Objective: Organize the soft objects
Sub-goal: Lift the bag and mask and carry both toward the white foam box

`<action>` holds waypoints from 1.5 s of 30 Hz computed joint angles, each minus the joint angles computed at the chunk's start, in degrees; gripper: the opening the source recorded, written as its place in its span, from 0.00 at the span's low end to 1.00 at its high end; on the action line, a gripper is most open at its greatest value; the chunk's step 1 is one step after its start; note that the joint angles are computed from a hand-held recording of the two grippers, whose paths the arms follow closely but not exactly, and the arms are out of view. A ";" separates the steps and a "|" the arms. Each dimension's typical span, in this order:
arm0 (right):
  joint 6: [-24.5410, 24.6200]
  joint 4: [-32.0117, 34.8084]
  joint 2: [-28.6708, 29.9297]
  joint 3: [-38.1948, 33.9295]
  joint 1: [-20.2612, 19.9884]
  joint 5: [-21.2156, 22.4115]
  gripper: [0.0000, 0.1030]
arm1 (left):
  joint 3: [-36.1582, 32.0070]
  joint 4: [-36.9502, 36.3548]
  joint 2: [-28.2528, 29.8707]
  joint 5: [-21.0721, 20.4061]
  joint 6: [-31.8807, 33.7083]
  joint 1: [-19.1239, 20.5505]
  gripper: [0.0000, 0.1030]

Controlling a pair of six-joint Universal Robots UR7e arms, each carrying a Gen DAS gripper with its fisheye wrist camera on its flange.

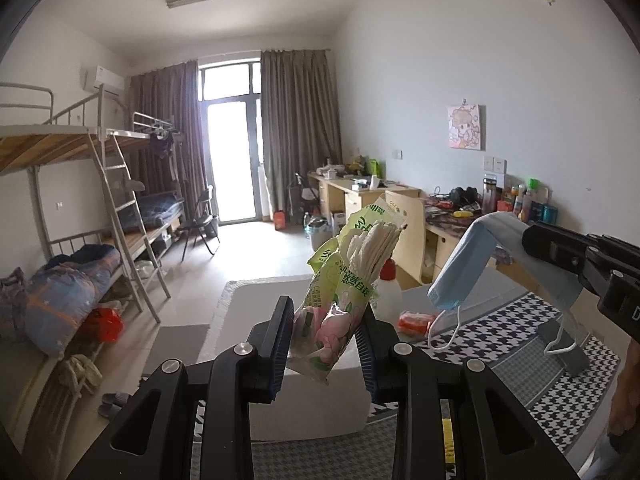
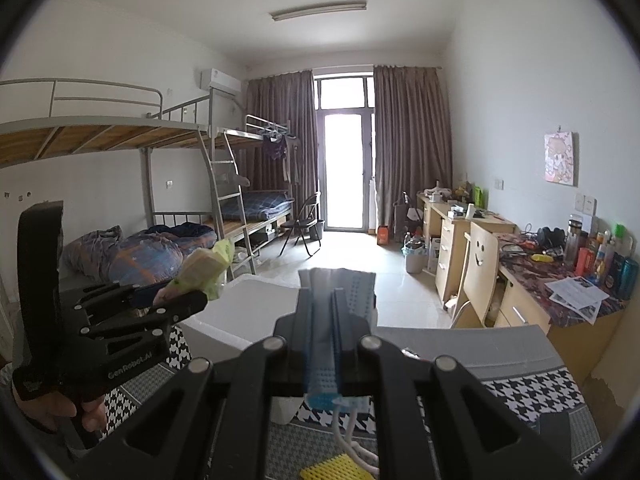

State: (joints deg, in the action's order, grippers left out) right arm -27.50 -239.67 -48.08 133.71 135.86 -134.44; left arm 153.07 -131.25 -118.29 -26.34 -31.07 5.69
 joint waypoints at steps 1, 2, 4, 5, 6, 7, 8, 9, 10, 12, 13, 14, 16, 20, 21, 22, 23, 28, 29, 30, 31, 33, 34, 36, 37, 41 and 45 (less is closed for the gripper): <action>-0.22 0.13 0.10 -0.33 -0.03 -0.02 0.11 | -0.08 -0.37 0.18 0.26 0.26 0.31 0.32; -0.38 0.52 0.12 -0.67 -0.05 0.10 0.11 | -0.12 -1.36 0.74 0.36 0.80 0.70 0.32; -0.89 0.83 0.30 -1.28 0.04 0.21 0.11 | -0.16 -2.41 1.05 0.61 1.49 1.29 0.32; -1.17 1.08 0.39 -1.72 0.15 0.18 0.11 | -0.19 -3.16 1.48 0.69 1.88 1.64 0.32; -1.30 1.35 0.42 -2.10 0.25 0.27 0.11 | -0.19 -3.27 1.57 0.75 1.97 1.82 0.32; -1.62 1.48 0.47 -2.44 0.29 0.34 0.11 | -0.21 -3.29 1.59 0.80 1.98 2.00 0.32; -1.89 1.59 0.49 -2.68 0.35 0.33 0.11 | -0.19 -3.32 1.59 0.86 1.96 2.07 0.32; -2.10 1.70 0.50 -2.91 0.38 0.34 0.11 | -0.18 -3.31 1.81 1.02 1.72 2.05 0.32; -2.32 1.95 0.52 -3.26 0.40 0.48 0.11 | -0.21 -3.09 1.66 1.21 1.66 2.20 0.32; -2.63 2.29 0.49 -3.62 0.31 0.75 0.11 | -0.33 -2.08 1.53 1.63 0.73 2.22 0.32; -2.69 2.46 0.54 -3.81 0.30 0.87 0.11 | -0.44 -1.46 1.42 1.94 0.31 2.25 0.32; -2.70 2.66 0.58 -4.00 0.23 1.06 0.11 | -0.53 -0.72 1.16 2.36 -0.09 2.16 0.32; -2.58 3.18 0.70 -4.40 0.10 1.52 0.11 | -0.68 -0.05 0.95 3.12 -0.44 2.21 0.32; -2.90 3.47 0.90 -5.31 -0.16 2.11 0.11 | -0.88 2.10 0.48 4.17 -2.20 1.98 0.31; -2.94 3.54 0.96 -5.55 -0.16 2.21 0.11 | -0.95 2.36 0.57 4.39 -2.49 2.05 0.31; -3.05 3.65 1.07 -5.86 -0.14 2.41 0.11 | -0.98 2.43 0.47 4.43 -2.43 2.18 0.32; -3.29 3.77 1.22 -6.18 -0.12 2.62 0.11 | -1.03 2.64 0.47 4.57 -2.61 2.31 0.31; -3.37 5.16 1.92 -7.54 -0.30 3.65 0.11 | -1.36 6.83 -0.50 6.43 -5.54 2.48 0.31; -3.23 5.58 2.06 -7.76 -0.37 3.94 0.11 | -1.45 7.18 -0.70 6.64 -5.83 2.71 0.32; -3.09 5.93 2.18 -7.90 -0.45 4.19 0.11 | -1.51 7.17 -0.88 6.69 -5.80 2.97 0.32; -2.99 6.38 2.45 -8.18 -0.53 4.45 0.11 | -1.61 7.81 -1.10 6.89 -6.27 3.15 0.32; -2.84 6.92 2.61 -8.34 -0.77 4.89 0.11 | -1.79 9.81 -1.73 7.32 -7.57 3.27 0.32; -2.71 7.38 2.65 -8.51 -0.92 5.20 0.11 | -1.85 10.40 -1.91 7.35 -8.03 3.34 0.32; -2.24 8.49 2.55 -8.67 -1.20 6.04 0.11 | -2.04 12.49 -2.47 7.50 -9.37 3.22 0.32; -2.11 8.93 2.56 -8.75 -1.21 6.29 0.11 | -2.15 13.62 -2.75 7.63 -10.04 3.23 0.32; -2.18 11.18 2.62 -9.59 -2.00 7.28 0.11 | -2.41 15.64 -2.53 7.73 -12.01 2.98 0.32; -1.48 13.72 2.98 -10.73 -2.61 7.72 0.11 | -2.41 14.97 -2.26 7.72 -11.72 3.75 0.32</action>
State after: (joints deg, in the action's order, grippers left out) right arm -28.98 -225.95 -45.10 122.97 133.25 -126.72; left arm 150.66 -116.28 -120.55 -18.62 -42.79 9.43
